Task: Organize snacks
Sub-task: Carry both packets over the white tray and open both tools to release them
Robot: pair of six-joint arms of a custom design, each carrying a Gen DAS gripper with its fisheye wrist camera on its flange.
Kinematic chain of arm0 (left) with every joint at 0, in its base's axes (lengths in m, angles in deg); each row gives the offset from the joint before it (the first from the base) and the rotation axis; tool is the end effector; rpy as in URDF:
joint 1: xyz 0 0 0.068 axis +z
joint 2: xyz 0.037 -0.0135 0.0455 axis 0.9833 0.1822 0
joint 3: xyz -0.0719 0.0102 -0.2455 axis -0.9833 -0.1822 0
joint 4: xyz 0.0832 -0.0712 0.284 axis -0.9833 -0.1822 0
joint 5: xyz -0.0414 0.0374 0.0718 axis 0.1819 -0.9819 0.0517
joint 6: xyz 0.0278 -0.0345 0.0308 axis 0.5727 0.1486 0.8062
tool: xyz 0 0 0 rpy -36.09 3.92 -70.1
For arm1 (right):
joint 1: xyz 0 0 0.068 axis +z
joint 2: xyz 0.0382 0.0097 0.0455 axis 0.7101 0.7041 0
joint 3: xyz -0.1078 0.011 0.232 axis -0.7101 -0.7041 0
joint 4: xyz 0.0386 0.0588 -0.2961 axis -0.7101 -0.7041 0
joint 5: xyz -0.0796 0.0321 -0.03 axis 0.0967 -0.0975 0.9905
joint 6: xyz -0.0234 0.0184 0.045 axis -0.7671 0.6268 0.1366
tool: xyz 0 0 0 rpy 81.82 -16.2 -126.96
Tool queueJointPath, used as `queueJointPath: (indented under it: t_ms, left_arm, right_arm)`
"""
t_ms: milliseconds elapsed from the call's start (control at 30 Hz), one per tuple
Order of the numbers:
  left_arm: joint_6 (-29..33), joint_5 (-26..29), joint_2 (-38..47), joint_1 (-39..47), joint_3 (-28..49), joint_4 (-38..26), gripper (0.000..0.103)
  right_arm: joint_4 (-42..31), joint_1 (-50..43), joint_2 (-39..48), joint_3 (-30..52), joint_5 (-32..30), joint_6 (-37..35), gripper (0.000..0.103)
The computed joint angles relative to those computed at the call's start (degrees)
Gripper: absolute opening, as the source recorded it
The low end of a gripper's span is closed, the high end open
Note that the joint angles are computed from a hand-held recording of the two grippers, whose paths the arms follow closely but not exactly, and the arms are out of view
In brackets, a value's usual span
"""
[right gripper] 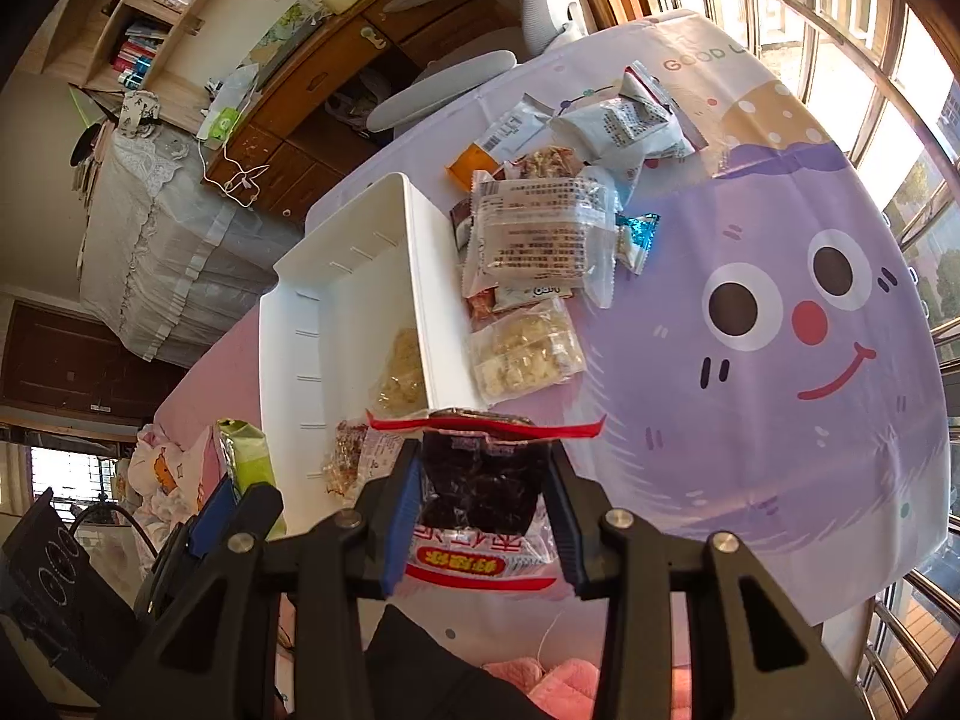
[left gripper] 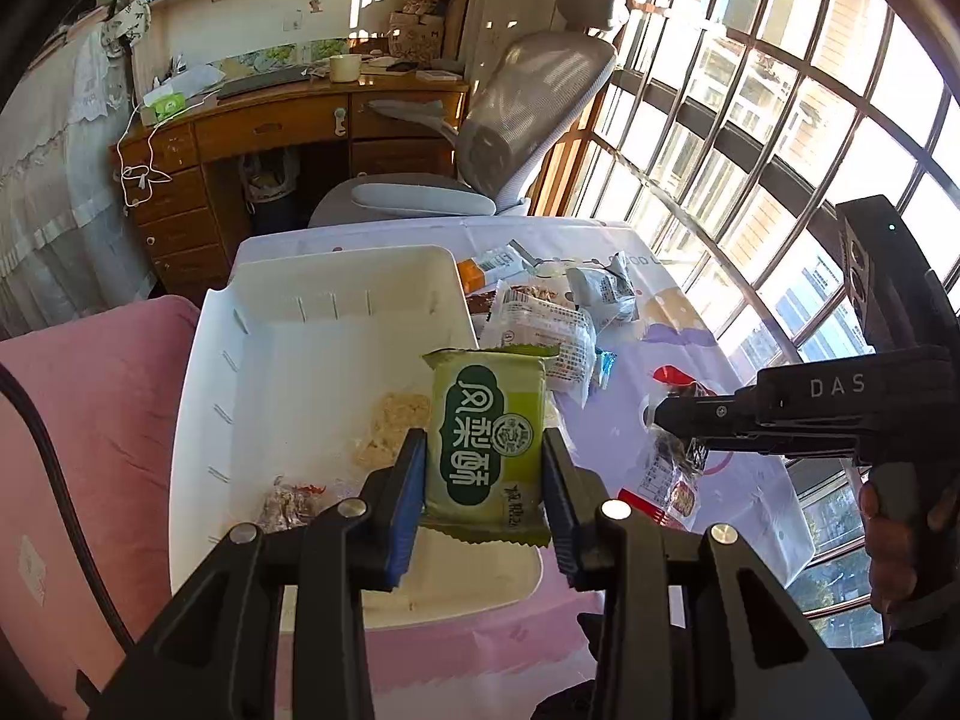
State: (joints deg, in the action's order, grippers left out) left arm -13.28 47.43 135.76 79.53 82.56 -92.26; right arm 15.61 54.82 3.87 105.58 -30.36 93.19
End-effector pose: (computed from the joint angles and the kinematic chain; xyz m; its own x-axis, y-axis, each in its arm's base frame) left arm 0.2101 -0.0068 0.3210 -0.7963 -0.0283 -0.6042 0.0958 0.9804 -0.1722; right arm 0.2741 0.0612 0.2961 -0.9717 0.1575 -0.1761 0.0545 0.8748 0.4814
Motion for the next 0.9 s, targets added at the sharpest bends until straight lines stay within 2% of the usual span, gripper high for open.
queueJointPath:
  t_ms: [433, 767, 833, 900]
  left_arm:
    - [20.8, 12.3, 4.9, 21.1, 3.1, -4.3, 0.035]
    - [29.4, 15.6, 11.8, 30.4, 5.5, -5.8, 0.036]
    - [29.3, 14.8, 12.6, 30.3, 5.6, -5.8, 0.043]
    - [29.3, 15.2, 13.1, 30.3, 5.7, -6.2, 0.057]
  right_arm:
    - [12.4, 14.7, -5.0, -5.6, 5.6, 17.0, 0.040]
    - [19.9, 22.9, -4.3, -8.1, 8.7, 25.4, 0.041]
    - [20.7, 23.5, -4.6, -9.1, 8.7, 26.8, 0.048]
    - [20.9, 24.0, -5.5, -10.2, 9.2, 28.0, 0.053]
